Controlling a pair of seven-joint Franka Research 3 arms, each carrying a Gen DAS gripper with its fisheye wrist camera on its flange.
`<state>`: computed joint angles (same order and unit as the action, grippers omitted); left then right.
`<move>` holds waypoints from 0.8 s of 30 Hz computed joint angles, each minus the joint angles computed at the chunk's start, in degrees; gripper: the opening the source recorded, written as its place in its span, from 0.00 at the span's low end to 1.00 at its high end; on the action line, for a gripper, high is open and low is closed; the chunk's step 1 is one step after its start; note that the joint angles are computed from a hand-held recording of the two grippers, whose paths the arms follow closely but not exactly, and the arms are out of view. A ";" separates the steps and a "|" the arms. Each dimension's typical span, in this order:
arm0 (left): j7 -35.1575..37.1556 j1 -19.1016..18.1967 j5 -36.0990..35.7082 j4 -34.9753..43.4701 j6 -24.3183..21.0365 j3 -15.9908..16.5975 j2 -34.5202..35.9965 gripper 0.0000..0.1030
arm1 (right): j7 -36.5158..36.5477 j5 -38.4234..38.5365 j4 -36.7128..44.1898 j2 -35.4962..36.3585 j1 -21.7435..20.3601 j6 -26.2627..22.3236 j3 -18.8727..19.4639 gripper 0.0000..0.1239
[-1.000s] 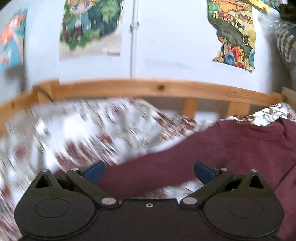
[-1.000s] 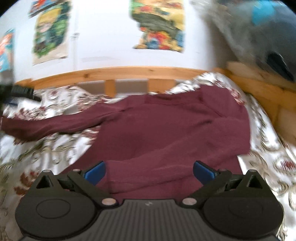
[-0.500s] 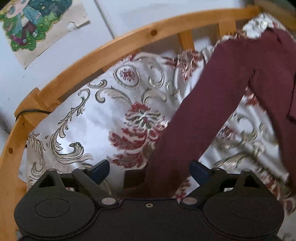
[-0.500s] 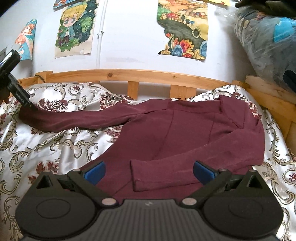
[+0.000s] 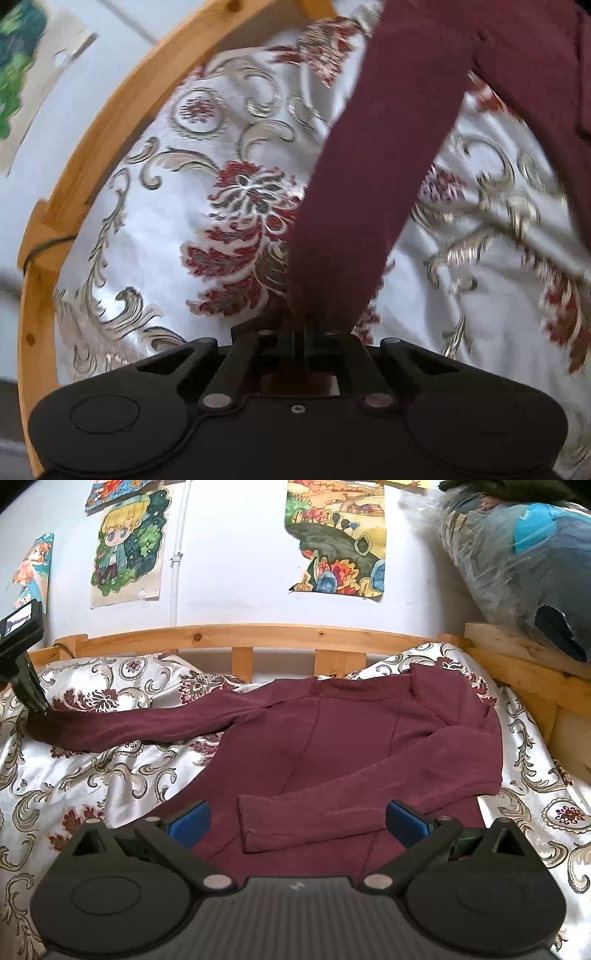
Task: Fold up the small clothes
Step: 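Move the left gripper to the other sleeve cuff and close on it, then fold the held sleeve across the shirt body and open the left gripper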
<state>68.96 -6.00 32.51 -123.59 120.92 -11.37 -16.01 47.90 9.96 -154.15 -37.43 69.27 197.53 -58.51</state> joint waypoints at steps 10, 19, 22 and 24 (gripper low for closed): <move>-0.62 -5.43 -14.96 11.51 4.75 -0.94 0.38 0.01 | -2.52 0.72 -0.33 -1.99 -1.91 -1.62 0.77 0.83; 8.39 -11.97 -19.80 29.40 7.34 -4.93 14.85 0.02 | -8.26 3.02 -0.58 -8.80 -1.92 -6.92 -0.39 0.83; 10.48 -13.91 -21.38 36.55 6.27 -5.74 22.25 0.02 | -11.33 4.03 -0.98 -10.60 -3.37 -9.43 -0.18 0.83; 11.33 -15.49 -21.41 41.44 5.37 -6.10 27.42 0.02 | -12.91 5.00 -1.43 -10.77 -4.90 -10.51 0.52 0.83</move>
